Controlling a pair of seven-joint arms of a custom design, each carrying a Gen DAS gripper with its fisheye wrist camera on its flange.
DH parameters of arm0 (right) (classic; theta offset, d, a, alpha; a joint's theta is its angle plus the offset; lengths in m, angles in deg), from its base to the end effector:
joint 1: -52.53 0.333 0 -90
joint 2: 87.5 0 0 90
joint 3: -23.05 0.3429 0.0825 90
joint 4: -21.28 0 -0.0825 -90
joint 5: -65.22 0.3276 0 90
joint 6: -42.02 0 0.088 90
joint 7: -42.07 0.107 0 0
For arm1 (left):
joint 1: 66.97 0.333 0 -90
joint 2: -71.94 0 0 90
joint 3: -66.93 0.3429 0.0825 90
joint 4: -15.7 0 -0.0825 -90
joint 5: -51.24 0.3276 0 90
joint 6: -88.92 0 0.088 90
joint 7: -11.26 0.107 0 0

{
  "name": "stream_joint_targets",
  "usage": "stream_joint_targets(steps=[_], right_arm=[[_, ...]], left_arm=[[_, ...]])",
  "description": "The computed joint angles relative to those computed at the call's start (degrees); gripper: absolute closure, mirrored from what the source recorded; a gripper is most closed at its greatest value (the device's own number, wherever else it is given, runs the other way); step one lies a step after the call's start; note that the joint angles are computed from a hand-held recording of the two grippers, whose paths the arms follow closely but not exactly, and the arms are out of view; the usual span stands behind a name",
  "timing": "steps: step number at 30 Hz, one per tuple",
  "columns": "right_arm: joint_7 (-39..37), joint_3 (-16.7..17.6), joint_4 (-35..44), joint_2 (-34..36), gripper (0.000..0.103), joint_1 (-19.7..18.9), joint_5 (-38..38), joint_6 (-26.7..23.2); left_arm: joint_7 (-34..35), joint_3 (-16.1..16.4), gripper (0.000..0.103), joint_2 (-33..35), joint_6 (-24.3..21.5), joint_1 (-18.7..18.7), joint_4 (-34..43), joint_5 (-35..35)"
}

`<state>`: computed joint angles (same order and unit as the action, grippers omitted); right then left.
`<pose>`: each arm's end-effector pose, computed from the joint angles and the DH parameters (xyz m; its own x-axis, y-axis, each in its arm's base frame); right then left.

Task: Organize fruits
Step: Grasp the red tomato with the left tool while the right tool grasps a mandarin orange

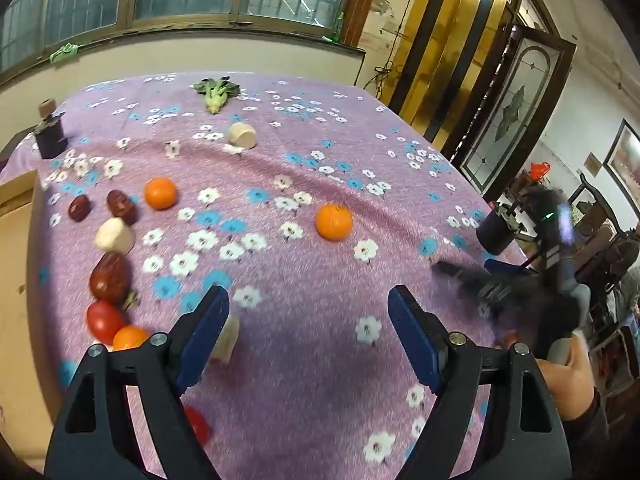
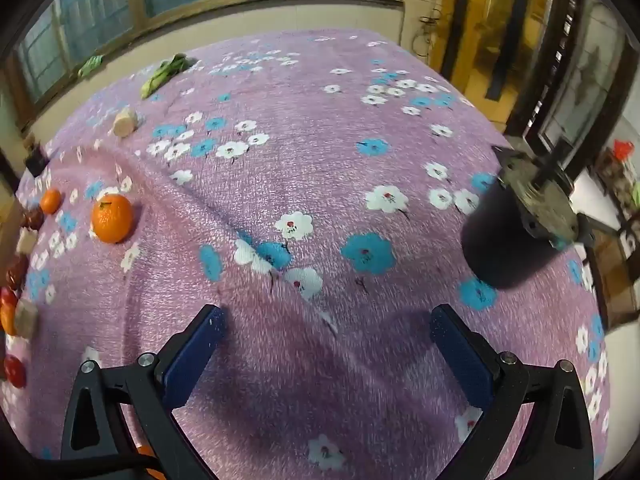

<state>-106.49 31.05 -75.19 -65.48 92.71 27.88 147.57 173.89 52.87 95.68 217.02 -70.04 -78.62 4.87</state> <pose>0.4449 0.4084 0.4259 -0.8526 -0.5213 -0.0346 -0.4173 0.7193 -0.5553 0.6221 -0.1879 0.4593 -0.8936 -0.3806 0.2380 -0.4353 0.6055 -0.6662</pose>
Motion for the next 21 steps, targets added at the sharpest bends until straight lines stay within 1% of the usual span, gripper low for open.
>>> stream_joint_targets(steps=[1,3,5,6,7,8,9,10,11,12,13,14,16,18,19,20,21], right_arm=[[7.27,-0.69,-2.91,-1.94,0.001,1.68,-3.88,2.82],[26.06,-2.41,-11.60,-6.92,0.001,4.02,-15.96,13.05],[34.66,-1.32,-14.53,-8.73,0.001,3.00,-23.06,17.82],[35.08,-0.79,-14.25,-8.75,0.001,2.63,-24.53,18.25],[32.18,-0.05,-12.52,-8.19,0.001,2.30,-23.70,17.15],[27.74,0.67,-9.81,-7.20,0.001,2.26,-21.37,14.43],[22.12,1.27,-5.79,-5.64,0.000,2.72,-18.77,9.93],[18.52,1.49,-2.48,-4.21,0.000,3.43,-17.20,6.24],[13.99,0.42,0.95,-2.87,0.000,4.97,-15.14,3.42],[12.99,1.33,2.38,-2.05,0.000,4.54,-15.28,2.30],[12.20,1.02,2.50,-1.99,0.000,4.79,-16.72,4.24],[11.62,0.77,2.69,-1.81,0.000,5.02,-16.79,4.76],[8.32,0.63,5.42,-0.48,0.000,5.52,-14.74,3.24],[6.30,0.12,7.31,0.72,0.000,6.27,-14.29,2.40],[5.29,-0.25,8.92,1.73,0.000,6.93,-14.32,1.11],[3.88,-0.68,11.69,3.20,0.000,8.32,-14.47,-2.35],[2.03,-1.82,15.48,5.12,0.000,10.81,-15.13,-7.35]], left_arm=[[0.17,0.10,0.021,-0.19,-0.01,0.08,-0.25,0.13],[0.43,0.22,0.021,-0.57,-0.31,0.26,-0.68,0.24],[1.27,0.46,0.021,-2.49,-1.12,0.90,-2.33,0.25],[2.33,0.51,0.021,-2.62,-1.16,1.02,-2.45,0.15],[3.17,0.53,0.021,-2.99,-0.46,0.91,-2.86,-0.10],[4.69,0.45,0.021,-4.14,0.78,1.05,-4.76,-1.17],[5.93,0.54,0.021,-4.84,1.47,1.21,-5.77,-1.87],[7.00,0.53,0.021,-5.43,2.30,1.24,-6.90,-2.87],[6.69,0.85,0.021,-5.29,2.14,1.14,-6.54,-2.66],[6.56,1.14,0.021,-5.22,1.67,1.27,-6.27,-2.49],[6.51,1.34,0.021,-5.22,1.47,1.35,-6.17,-2.40],[6.39,1.53,0.021,-5.24,1.26,1.46,-6.18,-2.34],[7.17,1.75,0.021,-5.36,1.63,1.82,-6.35,-2.77],[7.98,2.00,0.021,-5.51,1.86,2.29,-6.47,-3.10],[8.38,2.09,0.021,-5.50,1.62,2.69,-6.48,-3.48],[8.97,2.16,0.021,-5.74,1.89,2.92,-6.66,-3.75],[9.52,2.26,0.021,-5.76,1.85,3.26,-6.66,-4.08]])
